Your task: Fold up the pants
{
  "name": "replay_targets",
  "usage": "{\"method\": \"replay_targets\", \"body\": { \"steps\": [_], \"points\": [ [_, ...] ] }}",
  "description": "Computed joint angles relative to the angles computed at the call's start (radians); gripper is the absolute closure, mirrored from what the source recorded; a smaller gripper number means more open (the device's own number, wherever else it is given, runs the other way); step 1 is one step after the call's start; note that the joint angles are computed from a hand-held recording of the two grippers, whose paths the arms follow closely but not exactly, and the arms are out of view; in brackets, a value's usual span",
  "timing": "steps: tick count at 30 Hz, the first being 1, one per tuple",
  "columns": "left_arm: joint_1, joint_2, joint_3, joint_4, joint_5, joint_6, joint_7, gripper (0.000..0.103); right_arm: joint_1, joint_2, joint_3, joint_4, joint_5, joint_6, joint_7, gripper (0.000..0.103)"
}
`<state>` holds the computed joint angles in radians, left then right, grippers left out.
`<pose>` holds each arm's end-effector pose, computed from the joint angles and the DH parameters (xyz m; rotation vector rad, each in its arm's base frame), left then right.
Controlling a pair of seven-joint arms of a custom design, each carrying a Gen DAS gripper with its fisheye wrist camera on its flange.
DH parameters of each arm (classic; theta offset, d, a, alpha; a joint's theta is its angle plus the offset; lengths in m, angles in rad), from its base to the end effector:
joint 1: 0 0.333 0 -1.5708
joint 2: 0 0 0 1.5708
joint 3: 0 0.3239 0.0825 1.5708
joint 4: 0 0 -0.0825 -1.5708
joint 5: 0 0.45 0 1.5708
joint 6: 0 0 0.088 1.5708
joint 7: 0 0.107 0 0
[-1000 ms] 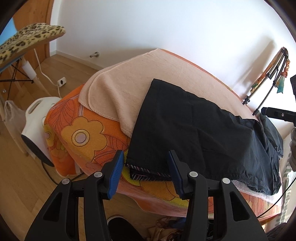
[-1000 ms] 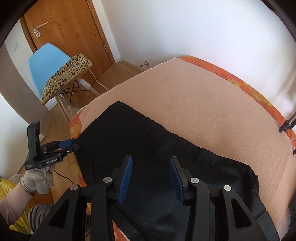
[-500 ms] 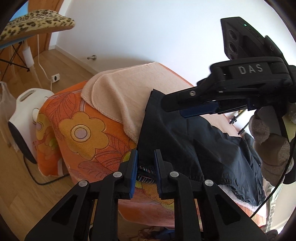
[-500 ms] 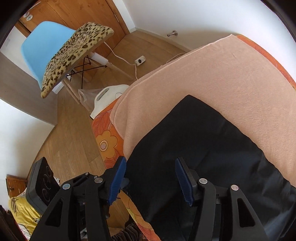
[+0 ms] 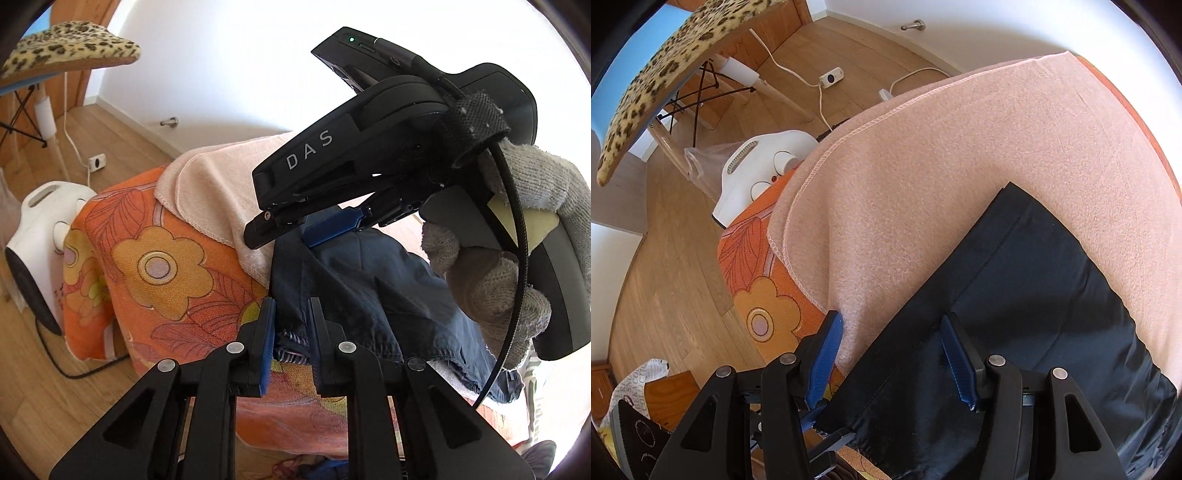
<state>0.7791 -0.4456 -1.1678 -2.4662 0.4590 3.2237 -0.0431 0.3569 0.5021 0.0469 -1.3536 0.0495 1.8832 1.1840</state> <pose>0.4874 -0.2635 0.4110 -2.1974 1.1861 -1.2264 0.7130 0.3015 0.4259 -2.8293 1.1976 0.0463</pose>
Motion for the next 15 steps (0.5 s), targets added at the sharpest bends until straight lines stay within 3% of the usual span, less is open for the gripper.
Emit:
{"method": "replay_targets", "body": {
  "steps": [5, 7, 9, 14, 15],
  "points": [
    [-0.005, -0.005, 0.008, 0.0, -0.001, 0.014, 0.013, 0.088, 0.013, -0.007, -0.008, -0.017, -0.029, 0.03, 0.013, 0.048],
    [-0.016, -0.004, 0.018, 0.003, 0.002, 0.006, 0.028, 0.088, 0.027, -0.032, -0.014, -0.06, -0.075, 0.079, 0.006, 0.06],
    [-0.023, -0.002, 0.025, 0.002, 0.001, 0.007, 0.032, 0.088, 0.016, -0.036, -0.01, -0.065, -0.063, 0.083, -0.002, 0.065],
    [-0.047, 0.008, 0.041, 0.008, 0.004, -0.03, 0.039, 0.087, -0.016, -0.032, -0.005, -0.052, -0.009, 0.074, -0.003, 0.091],
    [-0.061, 0.01, 0.05, 0.014, 0.01, -0.059, 0.034, 0.08, -0.025, -0.03, -0.002, -0.047, 0.01, 0.068, -0.006, 0.092]
  ]
}}
